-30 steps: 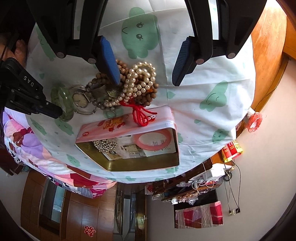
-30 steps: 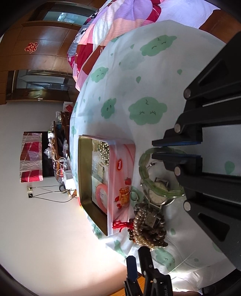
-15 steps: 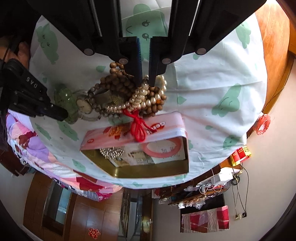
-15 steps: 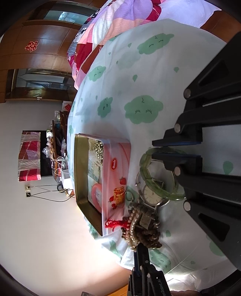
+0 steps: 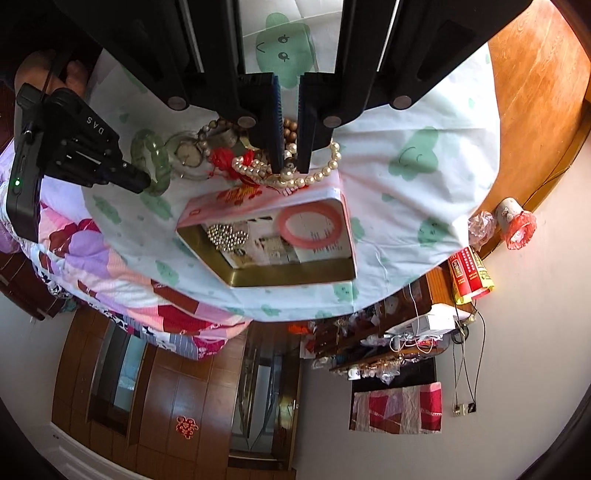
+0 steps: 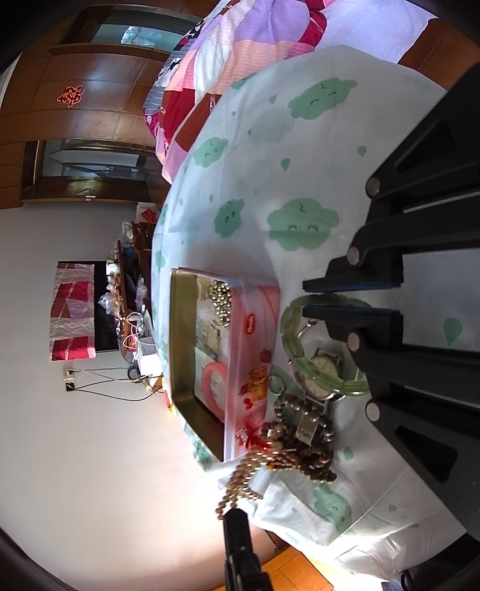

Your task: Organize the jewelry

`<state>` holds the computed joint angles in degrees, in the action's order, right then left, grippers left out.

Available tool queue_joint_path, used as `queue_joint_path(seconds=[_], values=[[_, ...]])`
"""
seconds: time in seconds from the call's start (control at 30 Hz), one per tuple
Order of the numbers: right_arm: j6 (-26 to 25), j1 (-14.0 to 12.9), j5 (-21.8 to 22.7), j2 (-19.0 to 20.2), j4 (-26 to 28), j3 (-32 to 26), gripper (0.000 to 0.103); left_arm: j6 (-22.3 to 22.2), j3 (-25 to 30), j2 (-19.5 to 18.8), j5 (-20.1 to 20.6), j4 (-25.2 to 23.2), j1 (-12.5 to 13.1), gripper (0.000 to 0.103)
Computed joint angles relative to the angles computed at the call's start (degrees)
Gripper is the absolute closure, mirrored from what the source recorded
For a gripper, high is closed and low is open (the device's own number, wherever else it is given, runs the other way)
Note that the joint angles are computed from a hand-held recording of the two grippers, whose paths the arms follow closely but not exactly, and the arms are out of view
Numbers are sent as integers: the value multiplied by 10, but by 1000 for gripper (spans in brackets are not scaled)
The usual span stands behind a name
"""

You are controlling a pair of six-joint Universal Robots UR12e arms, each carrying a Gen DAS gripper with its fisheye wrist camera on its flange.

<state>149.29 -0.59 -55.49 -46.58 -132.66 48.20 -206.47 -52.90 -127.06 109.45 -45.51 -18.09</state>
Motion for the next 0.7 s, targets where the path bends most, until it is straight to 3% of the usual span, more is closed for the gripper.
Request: queue_joint_path(seconds=[0.47, 0.57, 0.63, 0.7], values=[[8, -2, 15, -5, -24, 4, 94, 24, -10, 12, 2, 61, -3, 98], [4, -1, 13, -4, -20, 4, 94, 44, 15, -6, 13, 5, -5, 98], [1, 0, 13, -4, -15, 4, 94, 5, 7, -8, -48, -23, 8, 98], [-3, 0, 14, -5, -12, 5, 94, -8, 5, -12, -63, -41, 13, 98]])
